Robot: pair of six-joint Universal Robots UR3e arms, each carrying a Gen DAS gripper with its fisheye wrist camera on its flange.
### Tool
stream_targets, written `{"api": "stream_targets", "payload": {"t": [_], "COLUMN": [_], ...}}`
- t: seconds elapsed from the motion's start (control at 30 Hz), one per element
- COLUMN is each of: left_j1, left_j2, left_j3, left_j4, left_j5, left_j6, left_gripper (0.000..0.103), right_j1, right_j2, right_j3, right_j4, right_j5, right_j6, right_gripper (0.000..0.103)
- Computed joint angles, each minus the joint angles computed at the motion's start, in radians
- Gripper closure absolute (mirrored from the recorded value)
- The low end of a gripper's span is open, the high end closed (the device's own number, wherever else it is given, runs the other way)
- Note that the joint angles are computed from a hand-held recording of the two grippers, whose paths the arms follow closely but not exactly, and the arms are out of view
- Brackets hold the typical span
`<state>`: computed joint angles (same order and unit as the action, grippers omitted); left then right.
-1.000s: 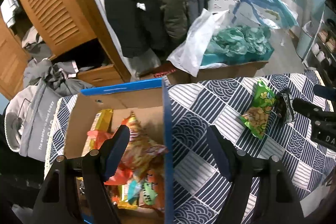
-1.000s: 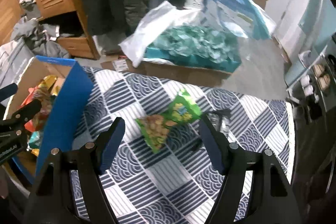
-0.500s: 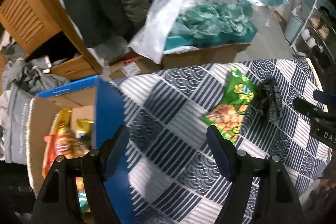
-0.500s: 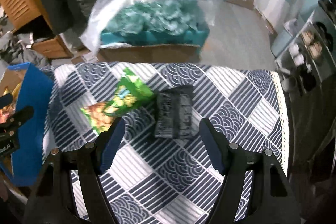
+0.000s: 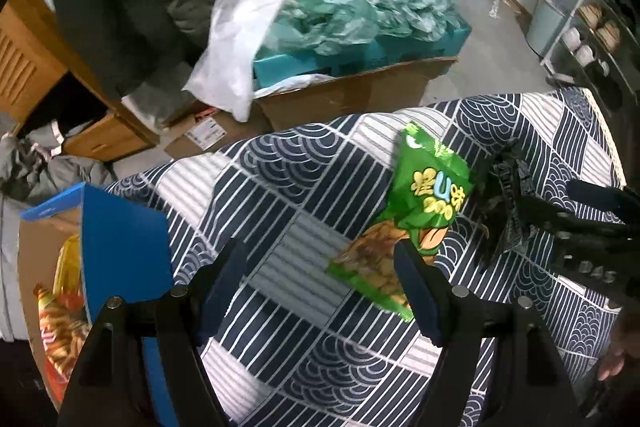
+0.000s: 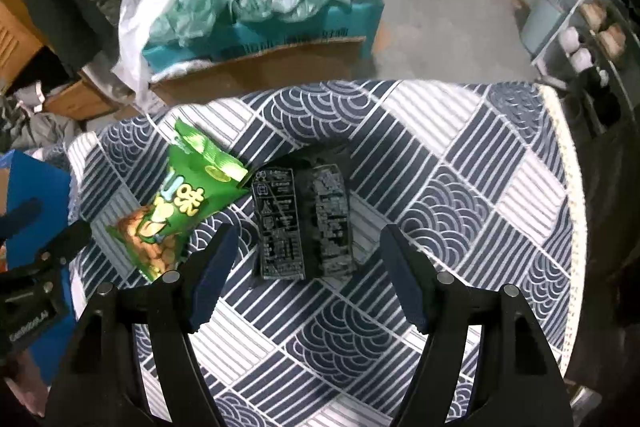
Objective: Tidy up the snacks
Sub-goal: 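Move both tools back toward the green peanut bag and black packet on the table, then grasp the green peanut bag with the left tool while the right grasps the black packet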
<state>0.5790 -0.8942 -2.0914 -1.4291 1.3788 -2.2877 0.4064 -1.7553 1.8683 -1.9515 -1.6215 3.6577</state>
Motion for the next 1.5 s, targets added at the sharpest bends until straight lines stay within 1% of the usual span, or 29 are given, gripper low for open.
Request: {"api": "stream_targets", "payload": {"t": [0.1, 0.17, 0.27, 0.37, 0.47, 0.5, 0.57, 0.6, 0.63, 0.7, 0.87, 0.93, 1.03, 1.07, 1.1, 1.13, 1.17, 1.23, 1.3, 1.5], "left_j1": [-0.058, -0.087, -0.126, -0.175, -0.201, -0.207, -0.232, -0.245, -0.258, -0.274, -0.317, -0.332, -0.328, -0.326, -0.321, -0.318, -0.316, -0.299, -0.276, -0.189], "left_j2": [-0.011, -0.023, -0.044, -0.058, -0.078, -0.085, -0.110, -0.119, -0.127, -0.144, -0.201, -0.229, -0.239, -0.239, -0.236, -0.233, -0.233, -0.210, -0.173, -0.088], "left_j3": [-0.025, -0.031, -0.037, -0.052, -0.051, -0.049, -0.049, -0.055, -0.060, -0.071, -0.104, -0.116, -0.138, -0.139, -0.141, -0.142, -0.138, -0.141, -0.145, -0.122], "left_j4": [0.057, 0.071, 0.090, 0.137, 0.150, 0.148, 0.164, 0.180, 0.194, 0.215, 0.286, 0.318, 0.342, 0.338, 0.330, 0.319, 0.303, 0.283, 0.263, 0.135], "left_j5": [0.015, 0.020, 0.027, 0.048, 0.043, 0.042, 0.052, 0.060, 0.071, 0.082, 0.113, 0.126, 0.116, 0.113, 0.105, 0.101, 0.100, 0.085, 0.066, 0.016], "left_j6": [-0.027, -0.036, -0.044, -0.059, -0.069, -0.074, -0.098, -0.110, -0.124, -0.140, -0.181, -0.201, -0.205, -0.201, -0.192, -0.183, -0.175, -0.155, -0.132, -0.062], "left_gripper": [0.026, 0.026, 0.026, 0.026, 0.025, 0.023, 0.021, 0.021, 0.021, 0.021, 0.021, 0.021, 0.022, 0.026, 0.039, 0.049, 0.062, 0.070, 0.074, 0.074], "right_j1": [0.008, 0.010, -0.004, -0.021, -0.041, -0.046, -0.055, -0.058, -0.061, -0.059, -0.039, -0.037, -0.032, -0.032, -0.032, -0.029, -0.024, -0.007, 0.011, 0.065], "right_j2": [0.067, 0.103, 0.115, 0.112, 0.101, 0.098, 0.084, 0.081, 0.072, 0.056, 0.031, 0.005, -0.027, -0.036, -0.043, -0.051, -0.058, -0.061, -0.062, -0.087], "right_j3": [-0.010, -0.009, 0.025, 0.071, 0.125, 0.132, 0.150, 0.150, 0.154, 0.149, 0.125, 0.132, 0.133, 0.134, 0.135, 0.134, 0.129, 0.117, 0.103, 0.066], "right_j4": [-0.013, -0.023, -0.049, -0.085, -0.124, -0.128, -0.138, -0.141, -0.143, -0.135, -0.105, -0.095, -0.075, -0.070, -0.069, -0.066, -0.058, -0.050, -0.044, -0.001], "right_j5": [-0.018, -0.032, -0.019, -0.002, 0.022, 0.029, 0.042, 0.045, 0.047, 0.040, 0.016, 0.015, 0.010, 0.013, 0.014, 0.014, 0.011, 0.000, -0.010, -0.035], "right_j6": [-0.014, -0.020, -0.019, -0.026, -0.038, -0.042, -0.051, -0.051, -0.050, -0.052, -0.031, -0.024, -0.014, -0.011, -0.008, -0.004, 0.000, 0.006, 0.015, 0.055], "right_gripper": [0.031, 0.031, 0.031, 0.031, 0.031, 0.031, 0.031, 0.032, 0.036, 0.040, 0.043, 0.043, 0.043, 0.043, 0.043, 0.043, 0.043, 0.043, 0.043, 0.043]}}
